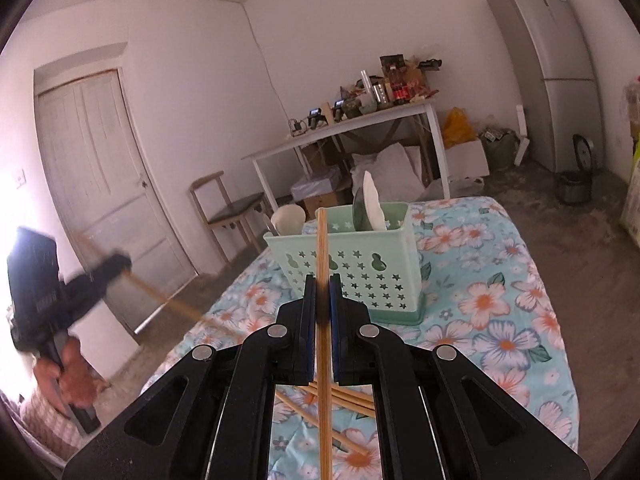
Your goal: Organize utensils
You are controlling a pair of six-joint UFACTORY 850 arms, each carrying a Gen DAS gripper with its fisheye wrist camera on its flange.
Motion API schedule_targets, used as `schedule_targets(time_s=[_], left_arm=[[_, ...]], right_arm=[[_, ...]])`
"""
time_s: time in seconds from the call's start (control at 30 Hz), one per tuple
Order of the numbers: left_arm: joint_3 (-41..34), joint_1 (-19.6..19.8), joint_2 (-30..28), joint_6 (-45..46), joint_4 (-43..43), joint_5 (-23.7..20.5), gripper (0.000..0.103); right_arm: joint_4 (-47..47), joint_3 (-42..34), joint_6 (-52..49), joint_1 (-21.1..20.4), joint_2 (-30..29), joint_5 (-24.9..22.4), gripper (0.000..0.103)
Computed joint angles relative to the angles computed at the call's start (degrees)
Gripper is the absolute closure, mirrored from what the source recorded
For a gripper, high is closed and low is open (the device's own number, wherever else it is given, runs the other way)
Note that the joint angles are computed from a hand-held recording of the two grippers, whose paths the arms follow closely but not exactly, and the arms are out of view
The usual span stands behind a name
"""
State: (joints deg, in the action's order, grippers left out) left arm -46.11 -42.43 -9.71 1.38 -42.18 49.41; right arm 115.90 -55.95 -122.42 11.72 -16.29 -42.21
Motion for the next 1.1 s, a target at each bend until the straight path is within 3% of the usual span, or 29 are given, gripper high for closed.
schedule_targets(time_s=[0.27,0.6,0.77,0.83,0.9,1.1], left_arm=[[-8.0,3.3,-0.8,12.1,-2.1,0.7,0.098],[-22.5,8.8,-12.5,21.8,-9.5,-10.6,0.098],[-25.6,11.3,-16.2,18.0,-10.4,-16.6,0.097],[-25.7,12.1,-16.7,12.8,-8.3,-19.0,0.085],[-25.0,12.5,-16.4,7.6,-5.7,-18.9,0.049],[-22.3,11.5,-14.4,6.8,-6.9,-13.7,0.03]], right_arm=[[-1.3,0.0,1.3,-1.1,-0.1,-4.0,0.098],[-3.7,-1.2,3.6,-2.2,-1.0,-6.0,0.098],[-4.6,-1.6,4.3,-2.1,-1.3,-5.4,0.098],[-4.6,-1.8,4.3,-2.2,-1.4,-5.4,0.098],[-4.5,-1.9,4.4,-2.2,-1.6,-5.3,0.098],[-4.6,-3.2,5.7,-2.0,-2.4,-5.5,0.098]])
